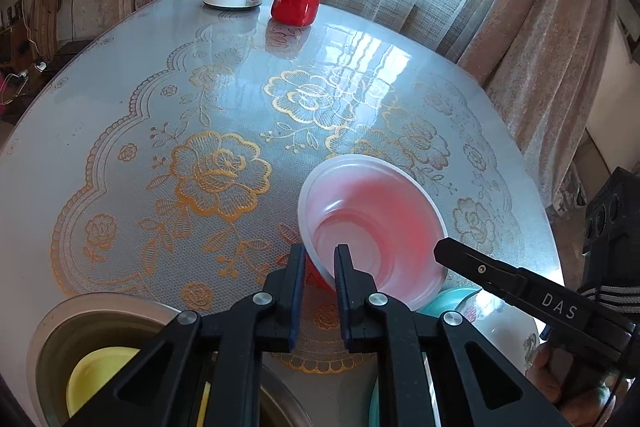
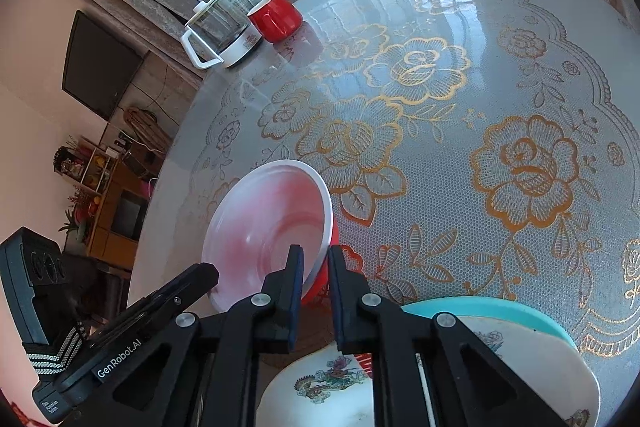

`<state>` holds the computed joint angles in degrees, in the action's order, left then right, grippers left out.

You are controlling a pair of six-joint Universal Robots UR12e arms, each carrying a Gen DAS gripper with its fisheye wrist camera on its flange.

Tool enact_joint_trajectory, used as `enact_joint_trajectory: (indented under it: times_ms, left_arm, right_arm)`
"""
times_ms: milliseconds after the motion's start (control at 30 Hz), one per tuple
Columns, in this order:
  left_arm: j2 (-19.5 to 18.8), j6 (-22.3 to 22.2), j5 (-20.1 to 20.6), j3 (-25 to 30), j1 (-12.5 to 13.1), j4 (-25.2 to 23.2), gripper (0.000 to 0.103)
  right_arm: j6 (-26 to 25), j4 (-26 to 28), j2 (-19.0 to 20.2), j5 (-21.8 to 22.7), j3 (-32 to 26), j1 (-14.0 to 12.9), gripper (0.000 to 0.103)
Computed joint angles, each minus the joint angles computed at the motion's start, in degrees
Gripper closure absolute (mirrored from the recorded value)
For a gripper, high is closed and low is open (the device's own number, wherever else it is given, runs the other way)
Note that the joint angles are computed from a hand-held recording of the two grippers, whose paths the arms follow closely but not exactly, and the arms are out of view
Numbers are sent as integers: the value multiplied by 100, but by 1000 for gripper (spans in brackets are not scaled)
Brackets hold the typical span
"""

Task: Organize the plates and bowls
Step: 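Lower the red bowl into the steel bowl onto the yellow bowl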

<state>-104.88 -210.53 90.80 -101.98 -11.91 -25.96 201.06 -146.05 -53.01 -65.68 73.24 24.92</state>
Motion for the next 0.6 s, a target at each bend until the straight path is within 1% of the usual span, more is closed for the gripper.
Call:
enact_joint_trajectory:
  times_ms: [33, 167, 300, 500, 600]
  left_arm:
    - [19, 25, 59, -14, -21, 45, 89]
    - [114, 28, 34, -139, -25, 318, 88]
    - [226, 177, 279, -281, -116, 618, 89]
    - [405, 279, 438, -515, -198, 927, 88]
    - [477, 325, 558, -601, -251, 1004, 88]
  right_arm:
    - [-6, -43, -16, 0, 24, 6, 91]
    - [86, -305, -93, 68, 157, -6, 91]
    - [275, -607, -182, 241, 327, -28, 91]
    - [398, -1027, -359, 343, 630, -25, 91]
    - [387, -1175, -455, 366, 773, -13, 91]
